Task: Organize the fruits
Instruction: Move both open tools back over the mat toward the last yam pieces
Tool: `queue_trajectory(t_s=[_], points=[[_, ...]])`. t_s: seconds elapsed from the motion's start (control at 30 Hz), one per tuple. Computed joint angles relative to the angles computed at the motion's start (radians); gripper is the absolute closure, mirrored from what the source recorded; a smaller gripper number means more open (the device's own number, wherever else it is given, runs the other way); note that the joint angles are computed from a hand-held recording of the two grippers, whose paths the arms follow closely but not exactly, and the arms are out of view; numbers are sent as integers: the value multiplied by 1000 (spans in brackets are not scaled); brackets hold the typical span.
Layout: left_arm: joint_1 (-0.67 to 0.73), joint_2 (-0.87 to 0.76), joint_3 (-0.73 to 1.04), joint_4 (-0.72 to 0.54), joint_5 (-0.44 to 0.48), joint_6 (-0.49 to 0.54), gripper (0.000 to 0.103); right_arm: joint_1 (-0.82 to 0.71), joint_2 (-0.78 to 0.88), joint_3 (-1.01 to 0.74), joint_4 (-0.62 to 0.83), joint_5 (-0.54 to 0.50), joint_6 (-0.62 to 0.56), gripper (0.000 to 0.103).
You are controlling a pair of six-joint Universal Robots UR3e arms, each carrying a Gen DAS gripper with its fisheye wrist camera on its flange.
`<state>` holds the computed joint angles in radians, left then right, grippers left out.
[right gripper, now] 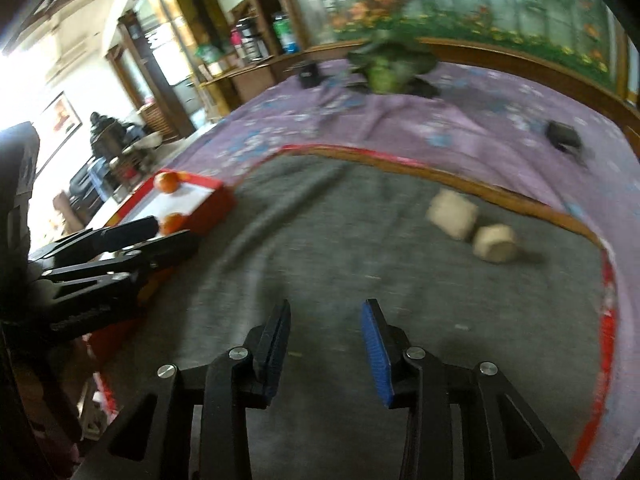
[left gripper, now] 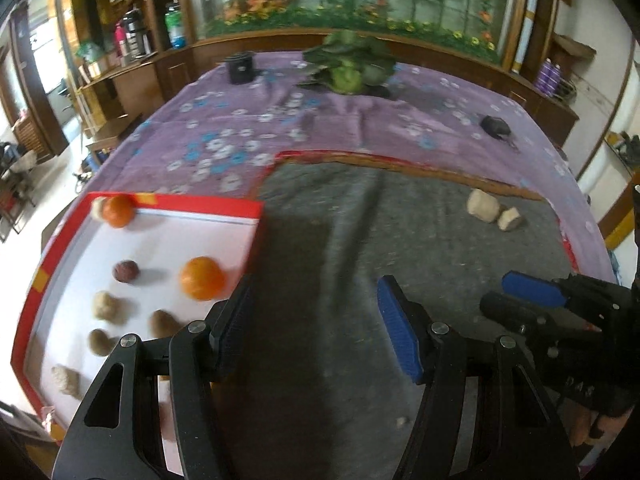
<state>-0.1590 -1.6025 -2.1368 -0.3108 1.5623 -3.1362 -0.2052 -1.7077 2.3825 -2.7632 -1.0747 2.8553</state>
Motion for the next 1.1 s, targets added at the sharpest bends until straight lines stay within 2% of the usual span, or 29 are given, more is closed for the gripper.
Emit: queue_trajectory(t_s=[0.17, 0.37, 0.8, 0.87, 0.9, 1.1], points=[[-59, -90, 97, -35, -7, -18, 41, -147, -56, 43, 54, 18, -86, 66], [-124, -207, 237, -89, -15, -38, 41, -223, -15, 25, 19, -37, -109, 64], [-175, -343, 431, -169, -28, -62, 41, -93, 320, -231, -108, -105, -66, 60], [-180, -357, 451, -179, -28, -63, 41, -65, 321, -232, -128, -164, -82, 69], [-184, -368, 467, -184, -29, -64, 41, -68, 309, -226, -113, -159, -100, 75], [-204, -436, 560, -202, -57, -66, 41, -154, 193, -127, -98, -134, -118, 76]])
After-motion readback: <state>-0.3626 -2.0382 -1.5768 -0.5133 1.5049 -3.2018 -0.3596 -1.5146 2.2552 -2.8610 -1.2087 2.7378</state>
